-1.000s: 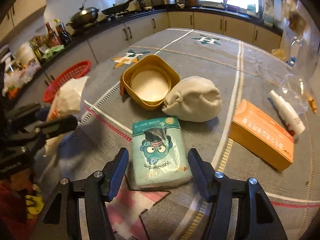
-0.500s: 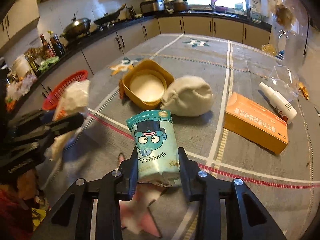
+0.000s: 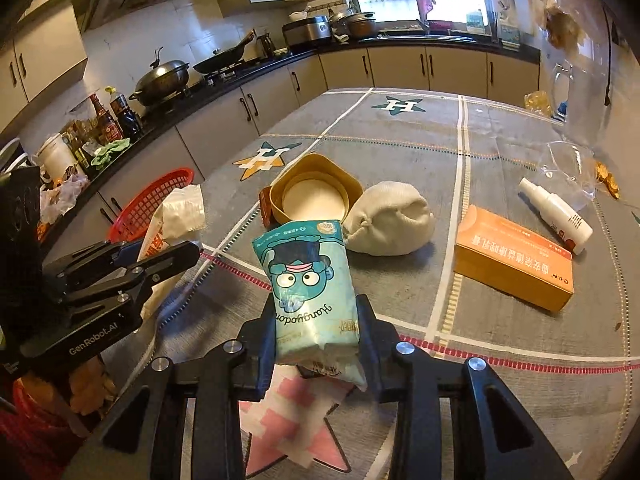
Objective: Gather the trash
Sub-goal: 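Carry the paper bag and tissue pack over the red wastebasket with both grippers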
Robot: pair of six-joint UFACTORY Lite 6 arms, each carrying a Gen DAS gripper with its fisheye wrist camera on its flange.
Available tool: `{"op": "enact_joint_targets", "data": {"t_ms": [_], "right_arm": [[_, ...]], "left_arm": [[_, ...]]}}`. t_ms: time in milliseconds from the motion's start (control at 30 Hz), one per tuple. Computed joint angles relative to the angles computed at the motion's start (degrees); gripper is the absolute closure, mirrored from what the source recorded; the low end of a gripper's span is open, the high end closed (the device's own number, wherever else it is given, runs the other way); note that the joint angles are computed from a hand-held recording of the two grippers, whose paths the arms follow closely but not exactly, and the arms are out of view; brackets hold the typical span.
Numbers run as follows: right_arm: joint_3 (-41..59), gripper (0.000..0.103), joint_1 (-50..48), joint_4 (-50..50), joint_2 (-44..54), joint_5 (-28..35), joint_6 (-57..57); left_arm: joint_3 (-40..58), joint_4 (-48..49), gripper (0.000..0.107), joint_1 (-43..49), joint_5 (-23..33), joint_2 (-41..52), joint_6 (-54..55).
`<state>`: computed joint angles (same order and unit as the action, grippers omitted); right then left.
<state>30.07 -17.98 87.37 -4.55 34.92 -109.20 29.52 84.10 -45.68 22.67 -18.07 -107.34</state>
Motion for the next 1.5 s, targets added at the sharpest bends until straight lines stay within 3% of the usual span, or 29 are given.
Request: {"op": "enact_joint_targets", "data": {"t_ms": [933, 1500], "right_arm": [[2.1, 0.064, 5.5, -2.8, -0.8, -1.3, 6.6], [6.0, 0.064, 16.7, -4.8, -1.2, -5.7, 14.5]], "left_arm": [[-2.5, -3.4, 0.075, 0.9, 2.3, -5.9, 3.7], [-6.1, -12.4, 0.075, 12.4, -1.6, -16.4, 17.6]]}}
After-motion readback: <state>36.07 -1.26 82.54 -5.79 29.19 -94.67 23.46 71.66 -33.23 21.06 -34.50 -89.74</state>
